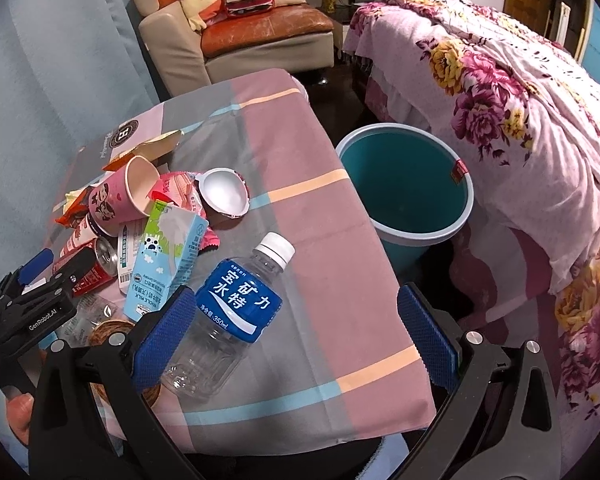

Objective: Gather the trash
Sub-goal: 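Move both tools toward the trash pile on the table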

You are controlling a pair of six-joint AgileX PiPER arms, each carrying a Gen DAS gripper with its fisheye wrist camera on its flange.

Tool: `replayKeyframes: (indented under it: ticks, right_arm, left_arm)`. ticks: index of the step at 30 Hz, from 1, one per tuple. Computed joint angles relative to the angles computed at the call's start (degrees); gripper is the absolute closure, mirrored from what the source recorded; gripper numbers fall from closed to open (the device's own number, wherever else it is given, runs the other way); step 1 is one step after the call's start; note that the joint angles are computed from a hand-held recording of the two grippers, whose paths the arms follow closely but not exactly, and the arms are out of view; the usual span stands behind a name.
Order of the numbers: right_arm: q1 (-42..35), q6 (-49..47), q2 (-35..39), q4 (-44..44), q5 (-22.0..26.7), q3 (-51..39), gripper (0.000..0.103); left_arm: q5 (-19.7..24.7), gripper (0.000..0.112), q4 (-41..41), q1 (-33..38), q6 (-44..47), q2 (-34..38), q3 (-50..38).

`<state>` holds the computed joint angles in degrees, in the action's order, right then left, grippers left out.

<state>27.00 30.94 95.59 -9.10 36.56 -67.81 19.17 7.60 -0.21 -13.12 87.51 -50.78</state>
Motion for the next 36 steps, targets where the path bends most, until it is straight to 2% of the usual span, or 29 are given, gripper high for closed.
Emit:
replayKeyframes:
  ticks: [15,27,36]
  right_arm:
    - [2.3,2.4,1.9,-1.5,3.0,-3.0,0.006]
    - [3.3,3.4,2.6,-2.1,4.1,-4.1,0.006]
    - [1.1,-3.6,4.2,7.0,4.2,-4.4,0.006]
  left_arm:
    - [-0.2,0.012,-18.5,5.1,22.2,1.5,-0.7]
    - [-0.1,0.012,-21.5,5.7,25.6,1.5,-0.4]
    - [0.4,0.012,-23.6,5.8,28.3,1.3,0.0]
